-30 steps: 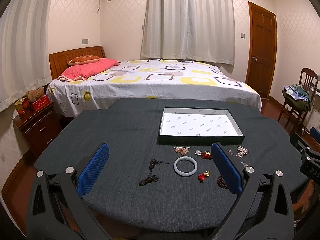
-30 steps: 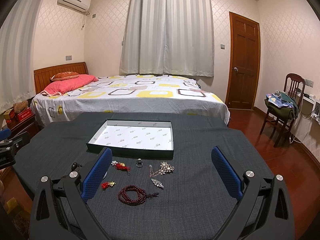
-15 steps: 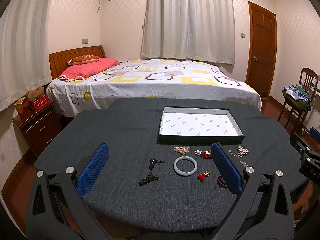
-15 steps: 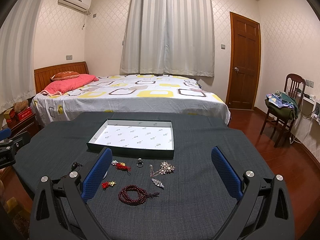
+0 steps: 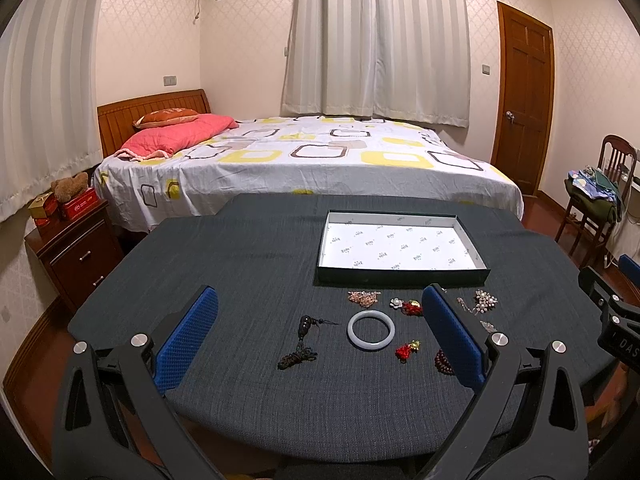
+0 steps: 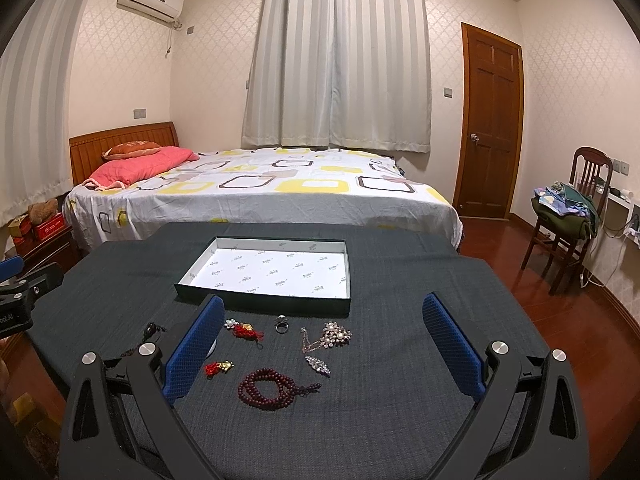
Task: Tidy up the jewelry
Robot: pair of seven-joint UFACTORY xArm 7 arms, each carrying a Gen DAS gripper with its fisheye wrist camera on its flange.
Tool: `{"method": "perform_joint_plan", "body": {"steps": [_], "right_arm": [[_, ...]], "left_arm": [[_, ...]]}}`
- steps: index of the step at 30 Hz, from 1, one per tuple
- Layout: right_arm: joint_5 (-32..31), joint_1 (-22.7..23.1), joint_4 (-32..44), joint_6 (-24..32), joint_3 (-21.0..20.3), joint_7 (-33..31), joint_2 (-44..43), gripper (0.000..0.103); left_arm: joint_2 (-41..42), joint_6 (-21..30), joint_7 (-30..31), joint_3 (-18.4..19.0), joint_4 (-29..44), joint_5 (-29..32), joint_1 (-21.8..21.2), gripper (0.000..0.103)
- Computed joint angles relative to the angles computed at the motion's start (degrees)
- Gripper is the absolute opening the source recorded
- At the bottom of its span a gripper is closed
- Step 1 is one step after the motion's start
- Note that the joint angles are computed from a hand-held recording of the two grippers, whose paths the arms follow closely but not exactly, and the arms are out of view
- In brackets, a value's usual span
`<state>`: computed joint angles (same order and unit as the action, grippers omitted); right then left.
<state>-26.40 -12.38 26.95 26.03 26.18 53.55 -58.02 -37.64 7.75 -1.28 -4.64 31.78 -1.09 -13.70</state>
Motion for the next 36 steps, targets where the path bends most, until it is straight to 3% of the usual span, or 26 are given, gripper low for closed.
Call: {"method": "perform_joint_plan", "body": {"steps": [6, 11, 19, 23, 25, 31, 36], "right_arm": [[0.1, 0.1, -0.3, -0.4, 0.5, 0.7, 0.7, 0.097], [-0.6, -0.8, -1.8, -3.8, 1.5, 2.3, 3.6, 0.097], [-0.5, -1.6, -4.8, -13.2, 1.4, 2.3, 15.5, 0.097], [-1.0, -2.7, -3.6, -15.6, 2.4, 1.8, 23.2, 0.097], [-2.2, -3.8, -2.4, -15.8, 3.5, 1.9, 26.8, 0.097], [-9.2, -6.6, 1.9, -14.8, 5.6, 5.0, 35.5, 0.097], [-15.3, -6.9, 5.1, -12.9, 4.9, 8.6, 39.8, 0.097]], "left_arm": [[0.1, 0.0, -0.3, -0.1, -0.6, 0.1, 0.2, 0.099], [3.2, -1.1, 0.5, 0.9, -1.1, 0.2, 0.1, 0.099], [15.1, -1.6, 3.3, 4.2, 1.2, -2.5, -1.4, 0.099], [20.8, -1.8, 3.9, 4.0, 3.7, -3.8, -0.8, 0.099], [22.7, -1.5, 5.7, 5.0, 4.8, -5.6, -2.1, 0.099], [27.5, -1.4, 6.3, 3.6, 7.6, -7.4, -0.4, 0.099], [30.2, -0.3, 5.8, 2.5, 9.4, -7.8, 1.3, 0.099]]}}
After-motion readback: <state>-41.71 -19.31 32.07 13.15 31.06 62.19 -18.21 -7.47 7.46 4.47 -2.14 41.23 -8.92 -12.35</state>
